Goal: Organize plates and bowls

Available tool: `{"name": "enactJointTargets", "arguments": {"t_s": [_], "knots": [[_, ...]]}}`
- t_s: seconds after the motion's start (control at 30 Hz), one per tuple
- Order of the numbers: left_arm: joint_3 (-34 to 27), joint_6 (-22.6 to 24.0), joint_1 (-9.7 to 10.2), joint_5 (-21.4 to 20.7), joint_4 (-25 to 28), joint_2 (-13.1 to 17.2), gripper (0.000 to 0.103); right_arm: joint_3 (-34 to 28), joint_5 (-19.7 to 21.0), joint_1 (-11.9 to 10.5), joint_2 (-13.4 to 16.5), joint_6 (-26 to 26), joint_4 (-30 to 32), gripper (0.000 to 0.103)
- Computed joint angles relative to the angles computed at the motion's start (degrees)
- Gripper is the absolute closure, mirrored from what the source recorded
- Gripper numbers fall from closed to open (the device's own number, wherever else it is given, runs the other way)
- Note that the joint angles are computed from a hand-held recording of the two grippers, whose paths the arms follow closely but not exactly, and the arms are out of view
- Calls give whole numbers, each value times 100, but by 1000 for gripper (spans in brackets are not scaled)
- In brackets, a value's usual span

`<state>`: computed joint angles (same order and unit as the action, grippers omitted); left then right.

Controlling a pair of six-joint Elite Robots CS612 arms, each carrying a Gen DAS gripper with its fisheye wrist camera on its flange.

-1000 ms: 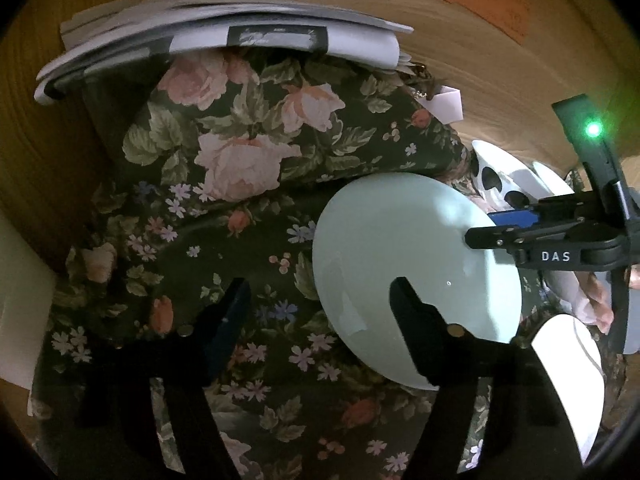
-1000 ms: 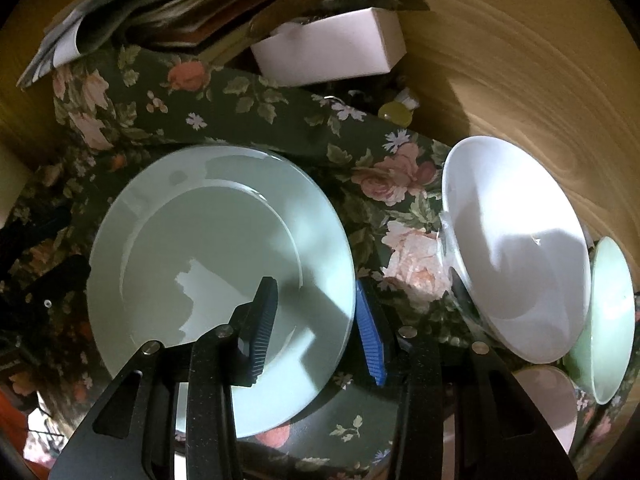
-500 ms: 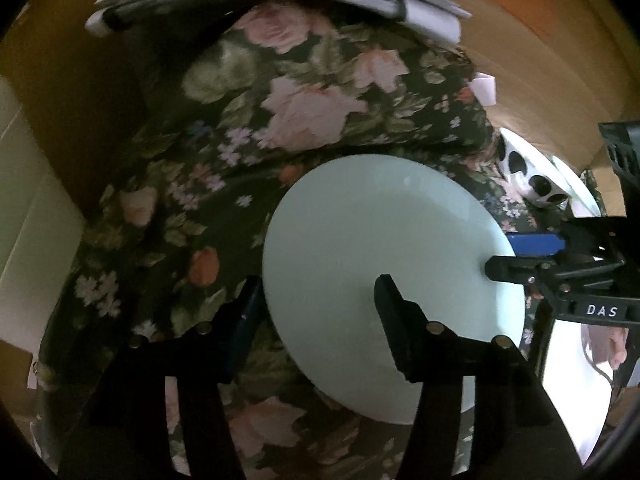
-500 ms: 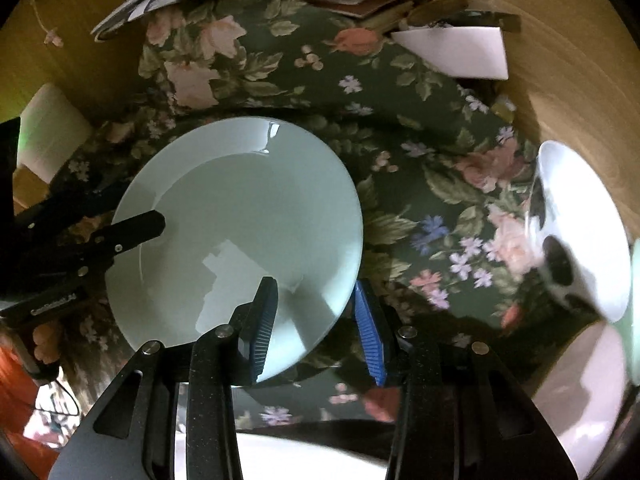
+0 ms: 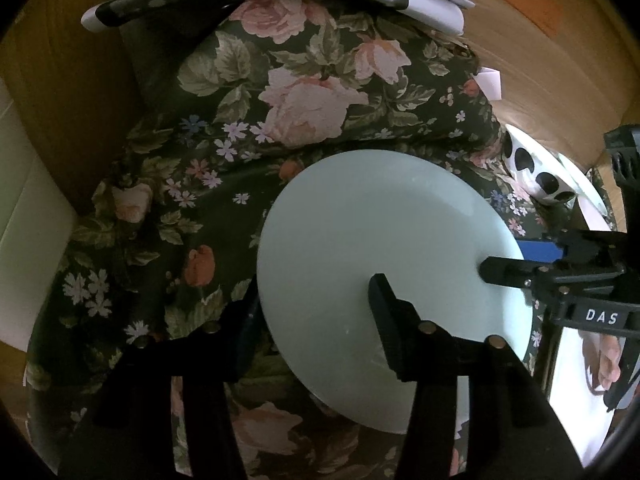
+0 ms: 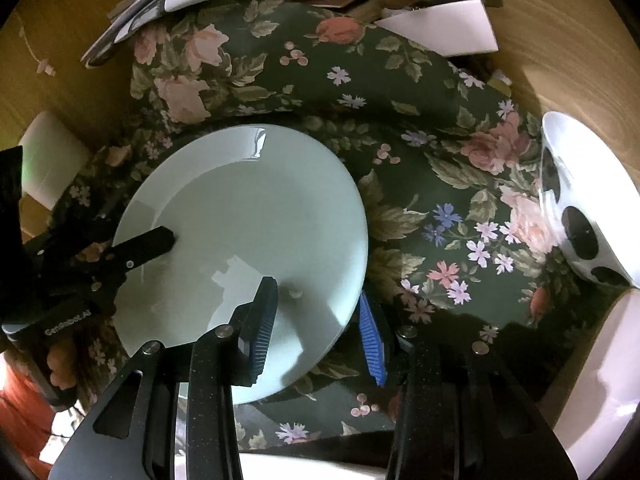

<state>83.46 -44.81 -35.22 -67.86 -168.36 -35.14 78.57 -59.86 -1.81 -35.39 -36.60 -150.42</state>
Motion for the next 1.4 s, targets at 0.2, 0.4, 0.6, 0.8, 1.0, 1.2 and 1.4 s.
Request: {"name": "enactJointTargets", "arguments": {"t_s": [0.2,0.4,0.6,0.8,1.0,1.2,1.4], "knots": [[23,-61,-31,-55,70,-43,52,52,101,9,-50,86,10,67],[158,-101,-108,29,-36,-149,52,225,249,-46,-166,116,-224,67],[285,-111,-203,202,-124,-271,52,464,413,-127,-307,133,-527,67],[398,-132,-322,330,-223,-385,52,704,578,-243,-442,178,-779,67],[493,-120,-442,465,-322,-479,52,1022,734,-378,-620,207,-1084,67],[587,-139,-563,559,-393,-583,52,1320,842,-477,-759,285,-1427,67],[661,-127,-687,646,-441,-661,52,1586,947,-586,-875,307,-1683,67]]}}
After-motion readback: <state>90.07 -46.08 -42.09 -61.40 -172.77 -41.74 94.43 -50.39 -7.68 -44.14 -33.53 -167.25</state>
